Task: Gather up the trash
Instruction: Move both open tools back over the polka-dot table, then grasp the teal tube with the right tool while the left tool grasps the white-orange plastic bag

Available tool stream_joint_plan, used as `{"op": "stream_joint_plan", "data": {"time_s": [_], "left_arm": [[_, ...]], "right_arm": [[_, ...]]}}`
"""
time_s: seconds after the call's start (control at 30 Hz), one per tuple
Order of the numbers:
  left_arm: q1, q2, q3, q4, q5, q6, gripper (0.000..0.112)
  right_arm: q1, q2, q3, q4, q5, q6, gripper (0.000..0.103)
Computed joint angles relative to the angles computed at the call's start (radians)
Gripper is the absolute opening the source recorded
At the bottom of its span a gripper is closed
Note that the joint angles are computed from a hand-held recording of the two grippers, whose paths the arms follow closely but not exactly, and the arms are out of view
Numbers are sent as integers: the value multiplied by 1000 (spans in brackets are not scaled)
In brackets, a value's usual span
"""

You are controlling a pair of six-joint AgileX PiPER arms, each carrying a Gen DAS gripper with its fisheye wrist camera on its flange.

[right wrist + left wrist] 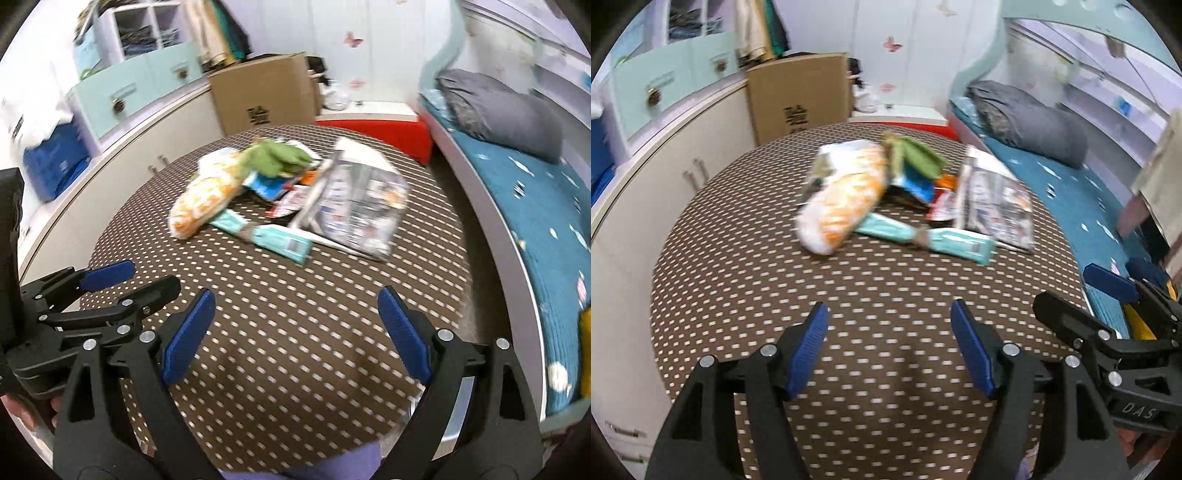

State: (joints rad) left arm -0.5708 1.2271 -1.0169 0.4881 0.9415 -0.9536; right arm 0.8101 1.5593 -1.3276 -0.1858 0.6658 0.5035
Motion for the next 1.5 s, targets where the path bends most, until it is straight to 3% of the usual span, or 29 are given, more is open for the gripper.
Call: {"op": "stream_joint_plan", "data": {"time_s": [0.37,0.8,1.0,1.03,1.13,1.4,1.5], "left_arm": [[227,-77,80,-102,-40,121,70],[461,-65,128,-275,-132,329,72],[491,-43,128,-298,-143,357,72],[491,-38,127,-297,-142,357,72],[494,-20,116,-305,-142,365,72],[423,-14,105,-280,-128,321,72],[387,-11,98,-270,-123,306,72]], "right_arm": [[30,227,-273,86,72,-174,88],[22,539,-631,111,202,-341,87],[1,622,-735,124,219,-387,72],[-2,629,-746,130,217,-404,55],[0,630,-764,131,246,-408,24],[-14,444,-503,240,233,-332,23],[-33,332,-354,289,162,-329,22]]}}
